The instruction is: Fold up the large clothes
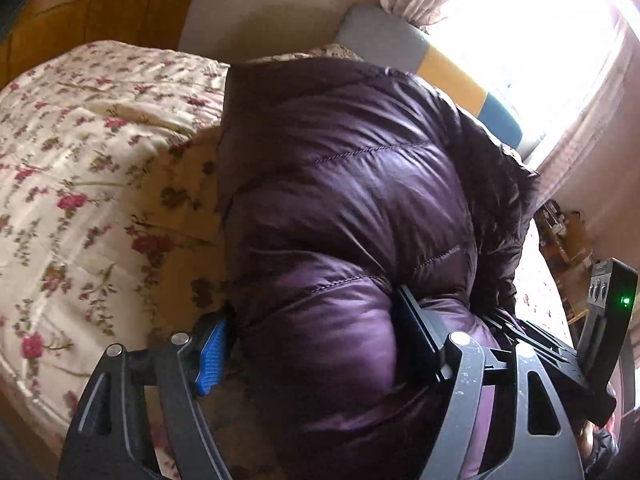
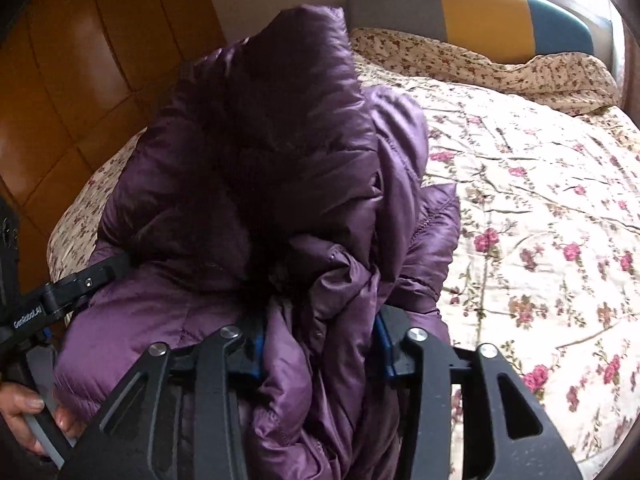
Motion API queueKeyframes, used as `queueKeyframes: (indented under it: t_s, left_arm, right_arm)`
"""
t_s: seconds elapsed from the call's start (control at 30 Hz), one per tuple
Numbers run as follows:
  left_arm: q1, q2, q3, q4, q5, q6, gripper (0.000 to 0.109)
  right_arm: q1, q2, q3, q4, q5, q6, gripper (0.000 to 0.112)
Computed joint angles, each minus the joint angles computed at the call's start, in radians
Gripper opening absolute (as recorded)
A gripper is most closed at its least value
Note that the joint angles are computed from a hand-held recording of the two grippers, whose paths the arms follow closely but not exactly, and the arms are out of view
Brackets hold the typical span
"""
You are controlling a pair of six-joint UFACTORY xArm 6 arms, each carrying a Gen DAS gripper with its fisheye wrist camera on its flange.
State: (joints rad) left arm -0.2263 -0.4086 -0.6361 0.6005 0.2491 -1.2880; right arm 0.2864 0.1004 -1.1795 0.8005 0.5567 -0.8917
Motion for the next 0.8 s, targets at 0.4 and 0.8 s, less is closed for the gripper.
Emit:
queueKeyframes:
  t_s: [0.4,0.8]
  left_arm:
    - [-0.047,-0.081,-0.033,0.117,0.198,-0.107,0.076]
    - [-0.098,-0.180,-0.031,0.192,0.405,-0.199,0.076]
  right_arm:
    - [0.052,-0.118,0.111,-0.116,-0.140,0.133,0.052]
    - [0.119,-0.254,0.226,-0.135,-0.251,0.065,0.052]
